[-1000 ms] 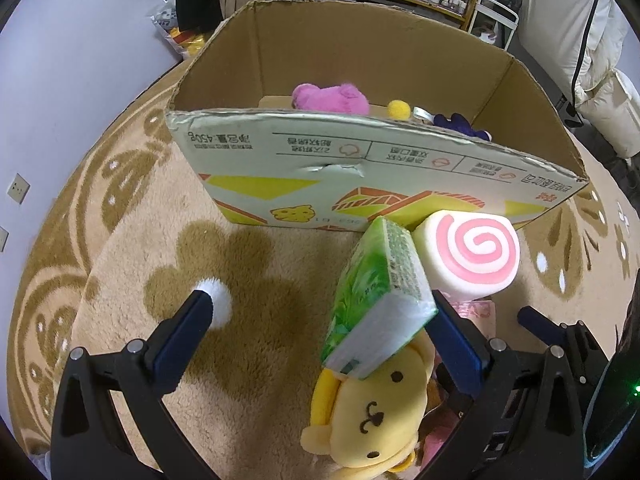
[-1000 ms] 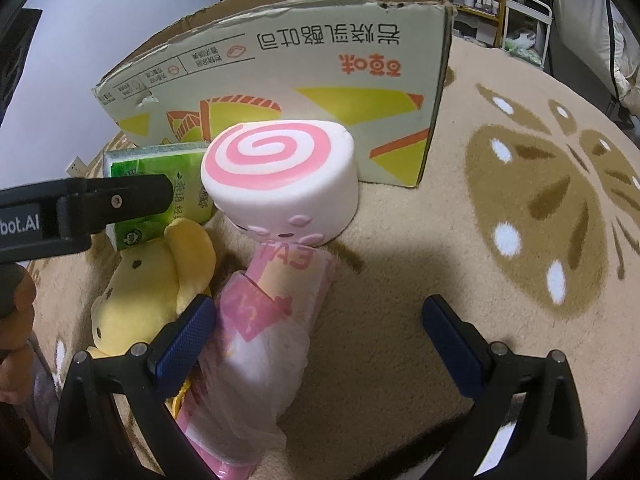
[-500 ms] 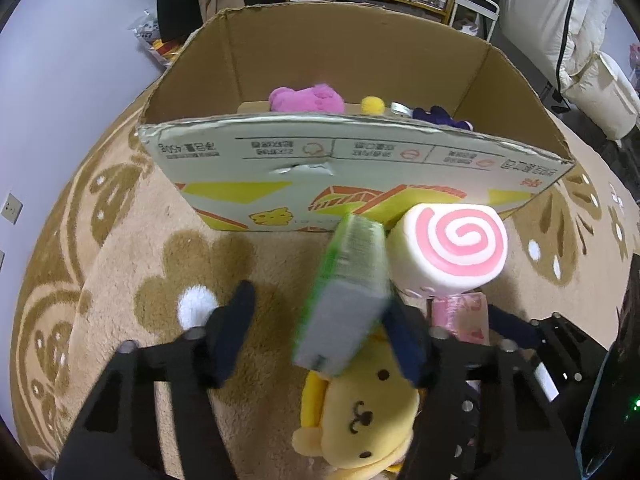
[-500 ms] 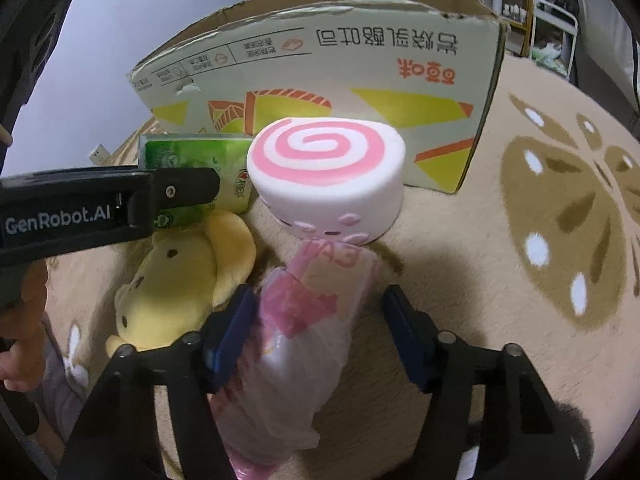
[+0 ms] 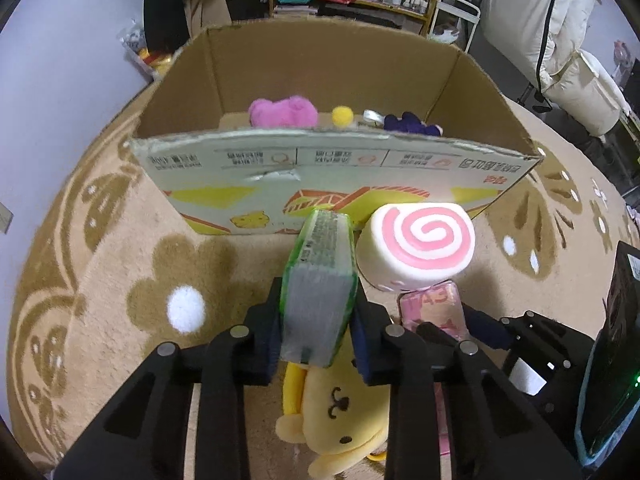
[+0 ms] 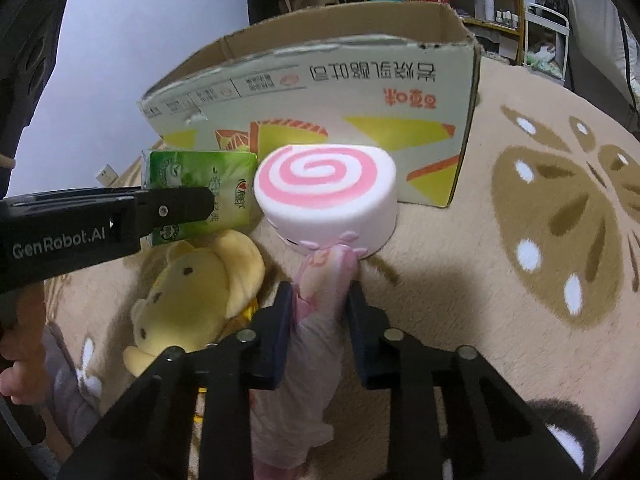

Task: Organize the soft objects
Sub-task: 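Lift the pink bottle plush and green tissue pack and carry both over the box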

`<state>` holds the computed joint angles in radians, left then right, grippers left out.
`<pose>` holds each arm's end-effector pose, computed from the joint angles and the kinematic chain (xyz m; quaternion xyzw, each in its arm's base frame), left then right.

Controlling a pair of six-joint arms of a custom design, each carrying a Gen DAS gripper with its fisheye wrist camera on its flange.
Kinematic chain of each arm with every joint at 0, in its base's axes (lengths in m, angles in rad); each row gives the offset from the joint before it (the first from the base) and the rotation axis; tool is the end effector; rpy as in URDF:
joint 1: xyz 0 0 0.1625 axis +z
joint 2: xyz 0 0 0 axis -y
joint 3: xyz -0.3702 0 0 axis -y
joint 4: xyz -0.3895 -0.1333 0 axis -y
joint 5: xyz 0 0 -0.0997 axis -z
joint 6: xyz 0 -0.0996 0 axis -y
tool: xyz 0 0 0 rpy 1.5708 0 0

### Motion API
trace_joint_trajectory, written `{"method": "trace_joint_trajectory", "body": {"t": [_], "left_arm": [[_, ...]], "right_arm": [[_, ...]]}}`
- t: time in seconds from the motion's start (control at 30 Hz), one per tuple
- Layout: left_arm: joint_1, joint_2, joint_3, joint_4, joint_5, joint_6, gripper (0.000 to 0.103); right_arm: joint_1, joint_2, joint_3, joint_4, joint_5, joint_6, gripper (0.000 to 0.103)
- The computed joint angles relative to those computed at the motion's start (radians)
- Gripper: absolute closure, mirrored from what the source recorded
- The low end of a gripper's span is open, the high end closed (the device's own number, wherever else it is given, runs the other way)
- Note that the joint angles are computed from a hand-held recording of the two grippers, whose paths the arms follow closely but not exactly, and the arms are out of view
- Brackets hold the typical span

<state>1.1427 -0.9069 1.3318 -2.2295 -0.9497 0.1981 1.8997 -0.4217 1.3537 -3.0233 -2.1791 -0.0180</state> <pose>-0.1161 -0.7151 0.2378 0.2574 0.9107 -0.1451 0.2887 0.2975 -0.6351 -0.0200 0.0832 -0.9214 0.2874 0.2479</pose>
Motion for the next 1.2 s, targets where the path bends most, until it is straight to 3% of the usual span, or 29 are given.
{"method": "trace_joint_trajectory", "body": {"t": [0.4, 0.73, 1.2], "left_arm": [[-0.014, -0.052, 0.041, -0.052, 0.020, 0.020, 0.076], [-0.036, -0.107, 0.099, -0.149, 0.062, 0.050, 0.077], [-0.072, -0.144, 0.127, -0.357, 0.122, 0.131, 0.077]], "right_arm": [[0.028, -0.034, 0.066, -0.113, -0.037, -0.034, 0.085], [0.063, -0.055, 0.091, -0.228, -0.155, -0.028, 0.086], [0.091, -0.083, 0.056, -0.327, -0.166, -0.125, 0.087]]}}
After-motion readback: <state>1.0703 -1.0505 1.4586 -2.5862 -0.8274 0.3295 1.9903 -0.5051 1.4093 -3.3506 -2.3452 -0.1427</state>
